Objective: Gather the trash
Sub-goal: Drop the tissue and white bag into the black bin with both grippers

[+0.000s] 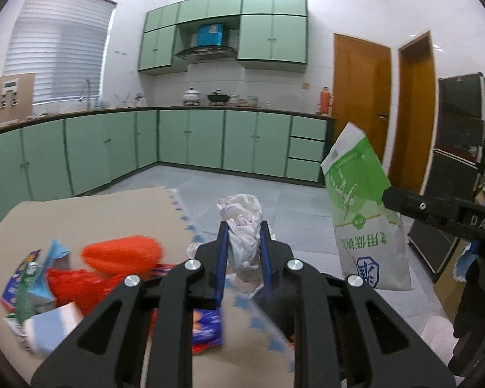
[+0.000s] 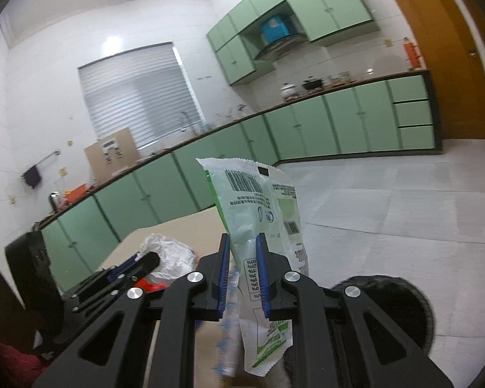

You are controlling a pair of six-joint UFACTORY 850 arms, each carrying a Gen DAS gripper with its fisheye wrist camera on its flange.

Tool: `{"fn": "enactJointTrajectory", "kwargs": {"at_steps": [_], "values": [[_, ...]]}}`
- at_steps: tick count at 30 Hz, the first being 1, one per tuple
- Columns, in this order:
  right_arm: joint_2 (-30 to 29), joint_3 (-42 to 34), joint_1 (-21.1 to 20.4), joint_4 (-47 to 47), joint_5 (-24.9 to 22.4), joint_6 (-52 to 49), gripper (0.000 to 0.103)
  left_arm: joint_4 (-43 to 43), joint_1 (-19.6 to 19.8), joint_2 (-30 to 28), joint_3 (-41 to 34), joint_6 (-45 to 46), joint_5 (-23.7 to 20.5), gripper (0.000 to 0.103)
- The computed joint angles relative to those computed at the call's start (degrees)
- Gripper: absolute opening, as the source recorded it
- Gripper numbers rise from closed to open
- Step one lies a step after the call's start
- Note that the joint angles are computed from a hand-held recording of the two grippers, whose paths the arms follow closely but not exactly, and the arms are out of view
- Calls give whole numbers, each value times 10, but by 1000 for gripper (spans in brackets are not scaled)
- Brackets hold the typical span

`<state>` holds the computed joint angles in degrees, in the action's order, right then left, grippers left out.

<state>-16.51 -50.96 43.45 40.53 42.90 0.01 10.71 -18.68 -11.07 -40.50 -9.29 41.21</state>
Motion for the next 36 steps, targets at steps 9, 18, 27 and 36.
{"fn": "enactJointTrajectory", "kwargs": {"at_steps": [9,18,27,36], "values": [[-1,28,-30,77,-12,-51,16,17,-52,-81,-69,-19,-11,17],[-51,31,-97,13,-68,41,16,49,-75,-178,-173,-44,-95,18],[-69,18,-110,45,-88,27,29,58,-78,-209,-215,-66,-134,41],[-48,19,-80,157,-45,-69,69,27,-62,-167,-177,-42,-111,55]]}}
